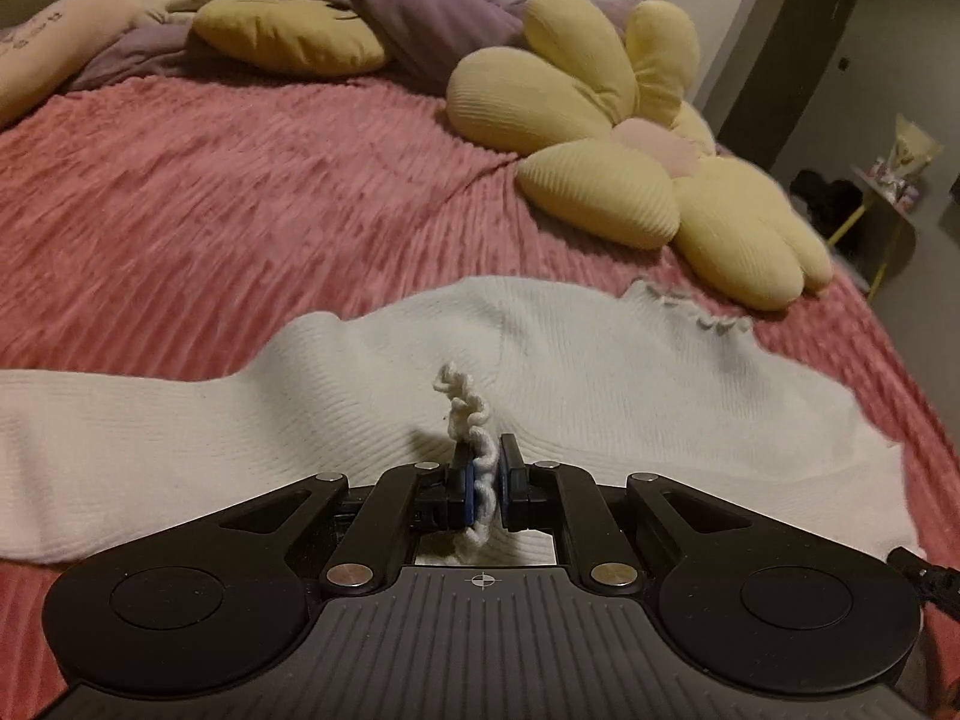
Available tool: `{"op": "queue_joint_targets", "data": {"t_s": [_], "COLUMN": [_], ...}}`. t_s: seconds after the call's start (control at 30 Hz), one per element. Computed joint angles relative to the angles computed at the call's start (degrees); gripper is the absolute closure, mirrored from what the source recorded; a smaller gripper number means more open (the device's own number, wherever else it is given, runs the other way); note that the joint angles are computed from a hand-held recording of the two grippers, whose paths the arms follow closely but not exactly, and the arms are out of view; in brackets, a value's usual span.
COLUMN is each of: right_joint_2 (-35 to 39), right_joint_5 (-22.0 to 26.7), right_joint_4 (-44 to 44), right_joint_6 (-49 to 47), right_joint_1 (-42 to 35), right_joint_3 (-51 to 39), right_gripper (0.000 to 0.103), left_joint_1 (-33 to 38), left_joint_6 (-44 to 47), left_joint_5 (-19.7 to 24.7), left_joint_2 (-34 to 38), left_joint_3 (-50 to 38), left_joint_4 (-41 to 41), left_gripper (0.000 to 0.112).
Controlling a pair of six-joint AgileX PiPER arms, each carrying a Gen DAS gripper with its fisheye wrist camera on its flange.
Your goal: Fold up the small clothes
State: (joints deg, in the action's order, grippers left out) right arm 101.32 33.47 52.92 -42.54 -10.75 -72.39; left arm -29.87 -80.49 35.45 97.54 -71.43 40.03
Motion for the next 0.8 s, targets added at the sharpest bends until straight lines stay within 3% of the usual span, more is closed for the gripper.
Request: {"op": "queue_joint_targets", "data": {"t_s": [0.1, 0.17, 0.2, 0.27, 0.33, 0.4, 0.6, 0.7, 0.8], "right_joint_2": [0.34, 0.66, 0.71, 0.37, -1.19, -3.67, -4.25, -1.28, 1.17], "right_joint_5": [-1.98, -0.81, 0.62, 5.70, 9.64, 10.01, 4.06, 1.34, -2.80], "right_joint_4": [-3.44, -3.03, -3.22, -3.21, -3.89, -2.16, -3.58, -7.11, -15.12], "right_joint_6": [0.50, -0.61, -0.44, -0.42, -0.59, -3.50, -6.99, -8.74, -5.31], "right_joint_1": [1.50, 0.89, 0.36, -1.65, -3.52, -4.70, 3.05, 9.17, 13.06], "right_joint_3": [0.51, -0.05, -0.66, -2.23, -2.51, -0.78, -0.64, -2.29, -2.76], "right_gripper": [0.091, 0.091, 0.090, 0.085, 0.081, 0.077, 0.075, 0.075, 0.076], "left_joint_1": [0.00, -1.26, -1.83, -2.98, -3.88, -4.31, -4.96, -6.17, -4.71], "left_joint_6": [3.88, 3.99, 2.97, -2.79, -10.12, -14.20, -4.82, -8.91, -12.97], "left_joint_5": [2.64, 4.64, 5.20, 5.53, 5.39, 4.23, 1.40, 2.03, -1.30], "left_joint_2": [2.75, 3.06, 2.42, -0.28, -3.12, -4.67, 2.33, 5.10, 3.63], "left_joint_3": [-2.04, -2.69, -2.40, -0.08, 2.70, 4.08, -1.56, -1.97, 0.91], "left_joint_4": [-2.96, -1.10, 0.06, 4.23, 8.47, 10.73, 1.67, 6.63, 8.21], "left_gripper": [0.097, 0.095, 0.087, 0.079, 0.079, 0.079, 0.079, 0.075, 0.074]}}
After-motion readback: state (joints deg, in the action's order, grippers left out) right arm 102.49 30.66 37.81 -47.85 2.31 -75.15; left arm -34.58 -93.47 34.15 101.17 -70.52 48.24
